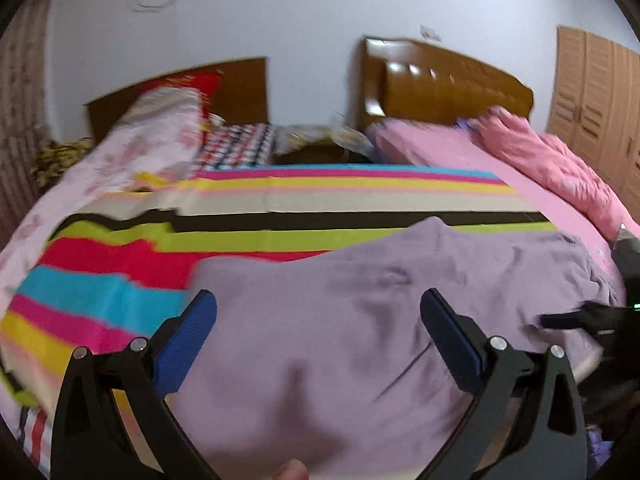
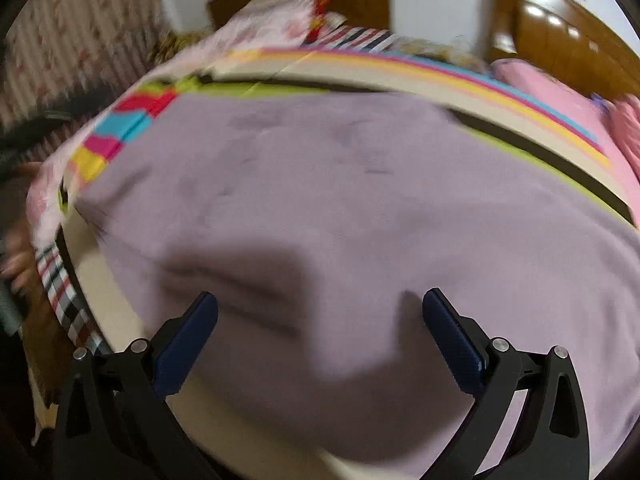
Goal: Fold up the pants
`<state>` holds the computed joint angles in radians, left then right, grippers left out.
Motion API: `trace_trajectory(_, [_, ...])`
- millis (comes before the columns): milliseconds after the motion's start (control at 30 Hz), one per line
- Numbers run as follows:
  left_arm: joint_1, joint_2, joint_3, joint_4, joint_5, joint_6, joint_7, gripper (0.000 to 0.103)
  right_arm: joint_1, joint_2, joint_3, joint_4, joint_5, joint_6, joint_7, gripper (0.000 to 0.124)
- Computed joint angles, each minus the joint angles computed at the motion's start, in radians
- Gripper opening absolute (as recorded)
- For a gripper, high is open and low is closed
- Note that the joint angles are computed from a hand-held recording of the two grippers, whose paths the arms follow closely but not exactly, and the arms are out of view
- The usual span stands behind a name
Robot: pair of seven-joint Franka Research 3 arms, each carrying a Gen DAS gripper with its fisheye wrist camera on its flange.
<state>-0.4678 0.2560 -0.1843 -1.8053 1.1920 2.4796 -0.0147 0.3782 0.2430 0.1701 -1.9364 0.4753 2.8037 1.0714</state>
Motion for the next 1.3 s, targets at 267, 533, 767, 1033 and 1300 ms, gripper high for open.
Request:
trace_trajectory(267, [-0.049,0.317,0.031,0.366,-0.224,-0.108,0.303,0.102,-0.185,-0.236,-0.106,-0.226,0.573,0.008,-0.211,0.098])
trace_trajectory(533, [-0.037,0.313,0.082,0.293,-0.369,0.037,0.276,0.102,-0.236,-0.237,-0.18,-0.264,0.712,-0.144,-0.24,0.08])
trace_trajectory(767, [-0.071,0.325,0.103,0.319,-0.373,-0.012,0.295,0.102,-0.242,-0.178,-0.153,-0.217,0.666,-0.14,-0.166,0.08])
trace_trajectory(1033, [-0.068,0.322,0.104,0.317,-0.375,-0.007,0.298,0.102,-0.189,-0.14,-0.127,-0.21,0.463,0.045,0.087,0.079])
trace_trajectory(1300, [-0.068,0.316,0.104,0.311,-0.376,0.0,0.297,0.102,-0.243,-0.15,-0.122,-0.214,0.647,-0.017,0.006,0.047])
